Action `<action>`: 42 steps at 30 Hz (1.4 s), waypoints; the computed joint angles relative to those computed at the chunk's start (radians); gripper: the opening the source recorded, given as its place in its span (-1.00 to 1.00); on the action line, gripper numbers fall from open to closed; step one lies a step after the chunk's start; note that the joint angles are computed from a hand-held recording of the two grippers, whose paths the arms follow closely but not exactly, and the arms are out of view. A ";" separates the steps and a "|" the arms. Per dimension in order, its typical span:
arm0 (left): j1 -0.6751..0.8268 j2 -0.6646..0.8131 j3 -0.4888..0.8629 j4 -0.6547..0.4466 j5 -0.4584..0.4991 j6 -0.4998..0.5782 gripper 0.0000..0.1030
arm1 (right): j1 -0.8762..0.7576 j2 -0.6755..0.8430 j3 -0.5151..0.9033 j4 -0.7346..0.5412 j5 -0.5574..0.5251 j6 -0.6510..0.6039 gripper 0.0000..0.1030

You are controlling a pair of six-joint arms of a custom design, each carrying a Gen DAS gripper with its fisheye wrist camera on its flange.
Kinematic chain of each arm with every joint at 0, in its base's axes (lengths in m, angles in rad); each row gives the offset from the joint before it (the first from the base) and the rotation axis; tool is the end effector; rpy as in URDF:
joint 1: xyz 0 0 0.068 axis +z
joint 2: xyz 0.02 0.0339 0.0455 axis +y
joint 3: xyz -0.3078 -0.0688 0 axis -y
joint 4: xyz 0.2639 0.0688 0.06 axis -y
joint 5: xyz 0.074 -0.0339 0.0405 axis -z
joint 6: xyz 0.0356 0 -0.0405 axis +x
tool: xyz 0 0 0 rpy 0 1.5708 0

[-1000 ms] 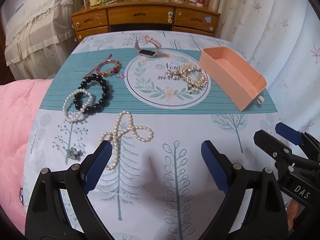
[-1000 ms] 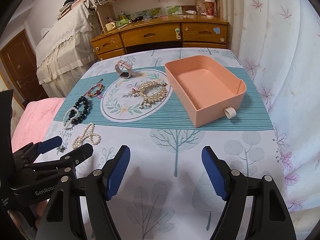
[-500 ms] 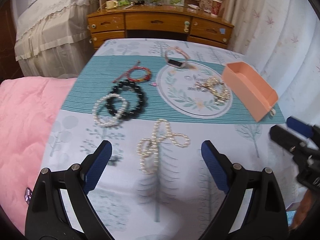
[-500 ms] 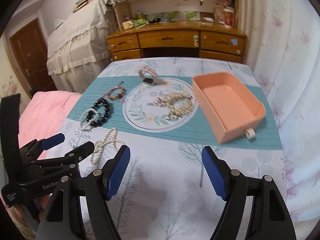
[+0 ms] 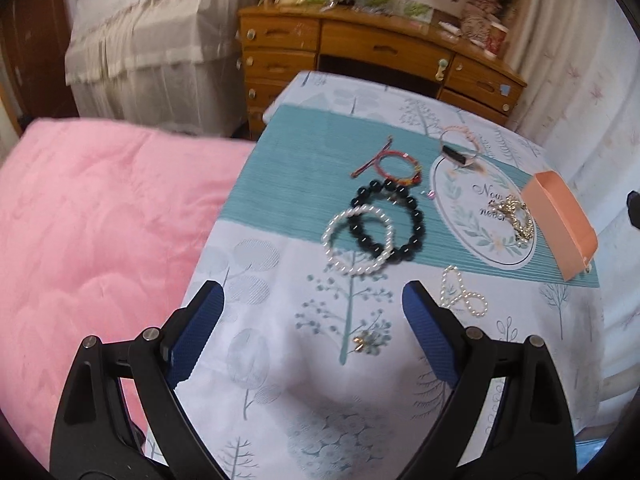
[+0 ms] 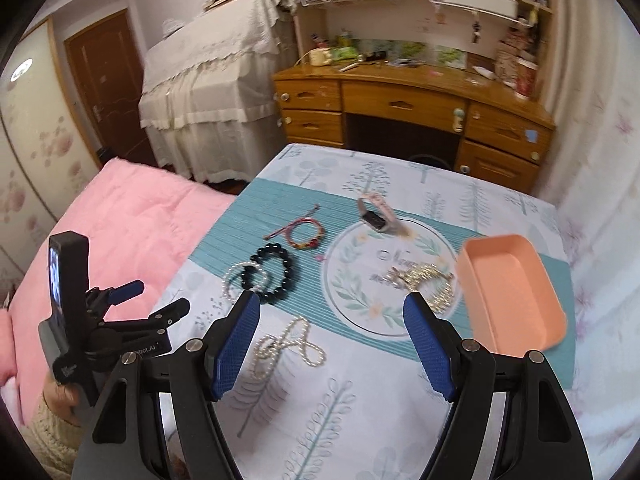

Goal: Organize jewelry
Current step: 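Move the right tool to the long pearl necklace while the left tool approaches the flower brooch, then close the right tool on the pearl necklace while the left tool grips the flower brooch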

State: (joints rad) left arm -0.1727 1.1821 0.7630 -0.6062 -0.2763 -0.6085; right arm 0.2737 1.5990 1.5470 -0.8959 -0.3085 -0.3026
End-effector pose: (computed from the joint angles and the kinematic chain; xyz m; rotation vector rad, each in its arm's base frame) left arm 0.2233 -0.0291 0.2532 -0.6444 2.4542 0.0559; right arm 0.3420 0.1073 0.3797 -0.8273 2.3526 0.3756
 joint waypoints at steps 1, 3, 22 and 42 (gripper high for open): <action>0.028 -0.003 -0.009 0.004 0.036 0.011 0.74 | 0.027 0.018 0.018 -0.011 0.018 0.002 0.48; 0.078 -0.002 -0.026 0.010 0.105 0.029 0.72 | 0.061 0.060 0.048 -0.043 0.035 0.003 0.48; -0.079 0.268 -0.032 0.109 0.191 0.075 0.25 | 0.115 0.524 0.175 -0.144 0.099 0.034 0.05; -0.079 0.350 0.019 0.101 0.159 0.098 0.04 | 0.197 0.505 0.118 -0.083 0.139 0.019 -0.90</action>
State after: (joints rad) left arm -0.2520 1.5322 0.7815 -0.5057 -0.1172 -0.5102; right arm 0.4708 2.1042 1.6651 -0.9788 -0.1696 -0.2834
